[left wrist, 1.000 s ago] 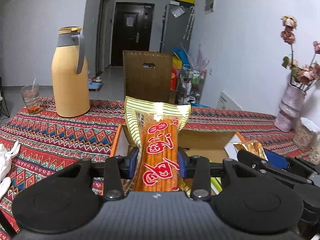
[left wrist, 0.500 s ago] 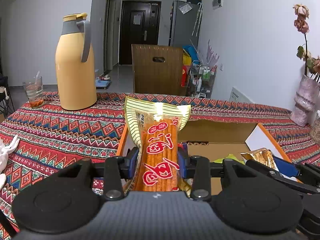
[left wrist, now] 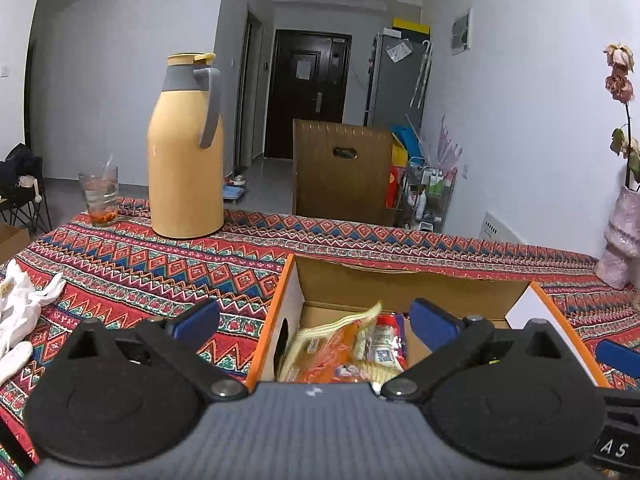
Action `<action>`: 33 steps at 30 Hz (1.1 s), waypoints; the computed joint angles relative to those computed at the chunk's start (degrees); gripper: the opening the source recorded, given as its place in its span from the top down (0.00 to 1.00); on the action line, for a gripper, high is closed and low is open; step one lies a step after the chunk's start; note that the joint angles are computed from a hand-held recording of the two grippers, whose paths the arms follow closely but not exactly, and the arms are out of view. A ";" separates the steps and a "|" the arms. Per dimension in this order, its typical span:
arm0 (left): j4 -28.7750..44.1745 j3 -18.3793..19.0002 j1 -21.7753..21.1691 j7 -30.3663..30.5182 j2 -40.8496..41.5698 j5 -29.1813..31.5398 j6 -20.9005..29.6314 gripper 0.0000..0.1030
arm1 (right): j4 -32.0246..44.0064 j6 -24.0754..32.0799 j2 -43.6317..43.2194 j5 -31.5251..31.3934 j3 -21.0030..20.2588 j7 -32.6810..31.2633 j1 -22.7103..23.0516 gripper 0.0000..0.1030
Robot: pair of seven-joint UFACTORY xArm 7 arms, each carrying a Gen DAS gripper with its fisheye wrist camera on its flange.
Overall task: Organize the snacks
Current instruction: 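Withdraw both tools from the box back toward the snack pile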
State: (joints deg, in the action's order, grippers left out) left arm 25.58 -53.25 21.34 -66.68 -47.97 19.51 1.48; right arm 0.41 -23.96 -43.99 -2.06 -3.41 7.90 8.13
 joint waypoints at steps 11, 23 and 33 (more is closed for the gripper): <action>-0.49 1.81 -2.39 0.51 0.08 0.10 0.83 0.00 | -0.67 1.32 -2.32 0.85 1.61 0.82 -1.13 0.00; -1.83 8.48 -10.65 2.40 -4.94 -0.28 4.15 0.00 | -1.73 8.32 -13.06 1.77 3.87 1.14 -2.79 0.00; -4.28 16.09 -23.49 5.62 -11.83 -0.04 15.04 0.00 | -6.83 30.25 -42.43 2.08 3.40 -0.39 -2.90 0.00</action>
State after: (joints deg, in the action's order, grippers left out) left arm 21.30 -37.16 -2.15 -61.05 -59.79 19.47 16.52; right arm -6.42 6.29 -86.43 0.01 -0.01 7.51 5.22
